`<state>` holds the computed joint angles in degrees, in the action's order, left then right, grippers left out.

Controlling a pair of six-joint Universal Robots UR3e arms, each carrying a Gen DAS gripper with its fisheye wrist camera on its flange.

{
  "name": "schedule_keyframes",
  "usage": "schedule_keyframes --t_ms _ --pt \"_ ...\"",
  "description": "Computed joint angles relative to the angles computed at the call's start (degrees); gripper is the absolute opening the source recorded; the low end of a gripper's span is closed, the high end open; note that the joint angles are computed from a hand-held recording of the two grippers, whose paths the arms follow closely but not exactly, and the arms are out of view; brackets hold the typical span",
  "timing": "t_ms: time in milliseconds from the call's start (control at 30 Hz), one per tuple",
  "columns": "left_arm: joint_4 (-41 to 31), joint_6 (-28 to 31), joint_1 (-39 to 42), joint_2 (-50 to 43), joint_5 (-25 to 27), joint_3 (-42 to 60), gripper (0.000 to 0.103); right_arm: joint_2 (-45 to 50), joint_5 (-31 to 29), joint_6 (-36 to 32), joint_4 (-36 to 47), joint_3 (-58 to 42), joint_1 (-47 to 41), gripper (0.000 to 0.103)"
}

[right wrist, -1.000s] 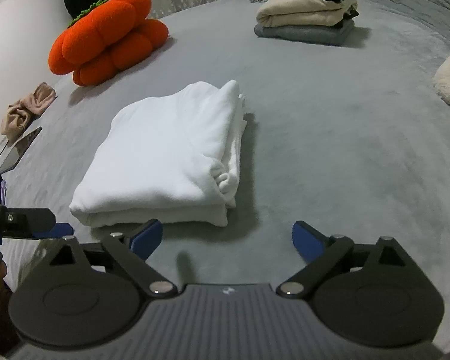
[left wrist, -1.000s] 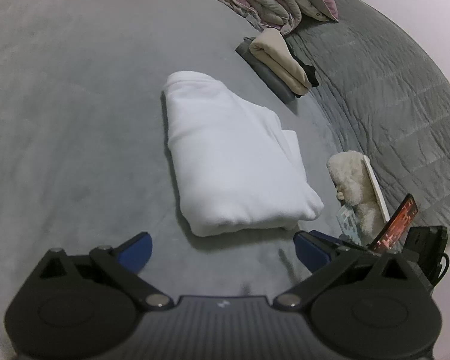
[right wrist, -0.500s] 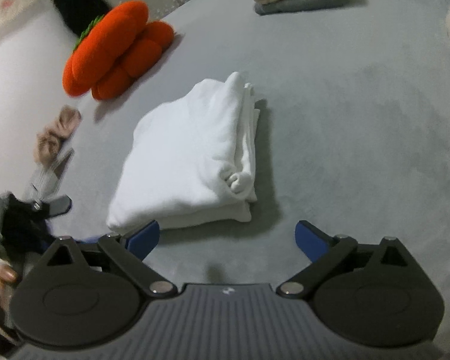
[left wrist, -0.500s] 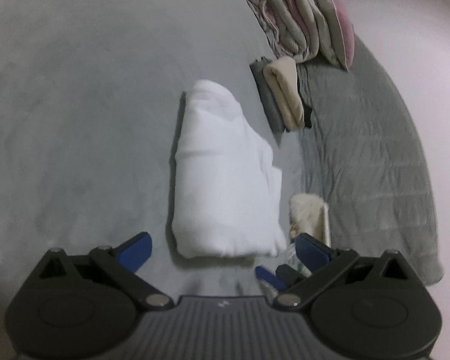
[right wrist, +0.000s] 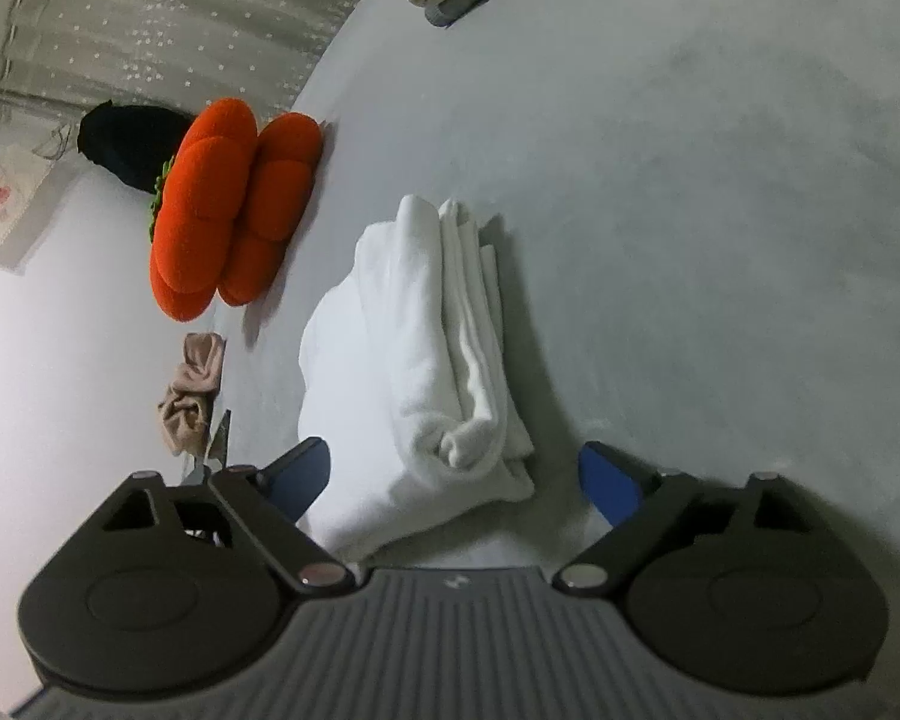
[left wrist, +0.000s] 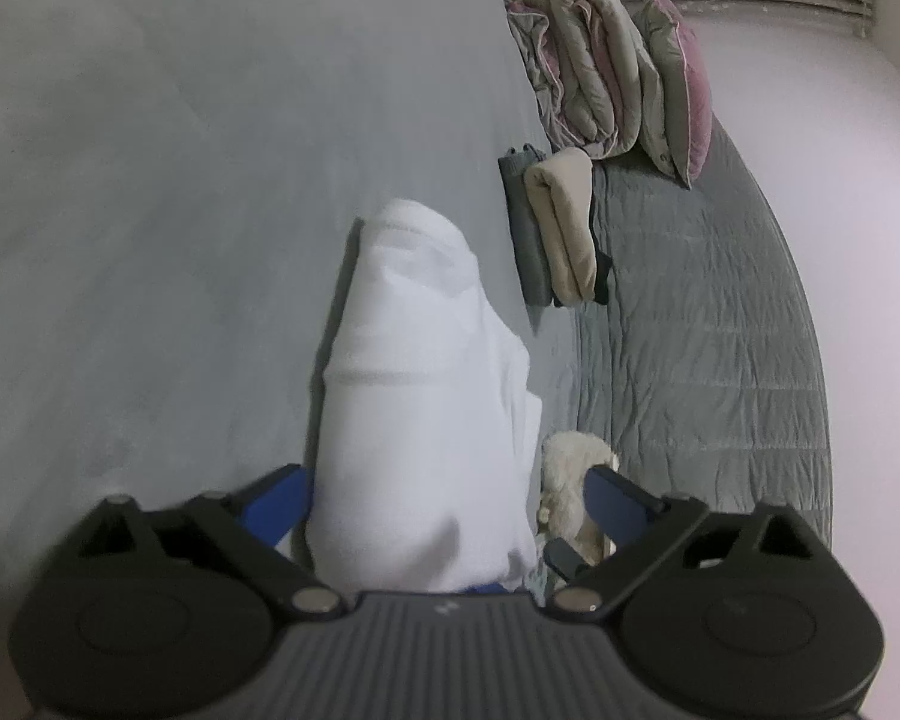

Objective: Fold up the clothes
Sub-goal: 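Grasp the folded white shirt side with both grippers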

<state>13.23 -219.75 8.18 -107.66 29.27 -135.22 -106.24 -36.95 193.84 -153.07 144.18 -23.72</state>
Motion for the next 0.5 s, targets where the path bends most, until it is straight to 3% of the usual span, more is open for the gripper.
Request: schedule_keyframes --t_ms 200,500 --pt "1.5 -2.8 -1.6 -2.3 2.0 3.2 0.094 8.4 0.8 5.9 -10.5 -1.1 1.1 0.086" --pt "5.0 -4.9 -2.3 -4.4 3.0 4.3 0.092 16.6 1.3 10.3 -18.8 -4.5 3.4 0.08"
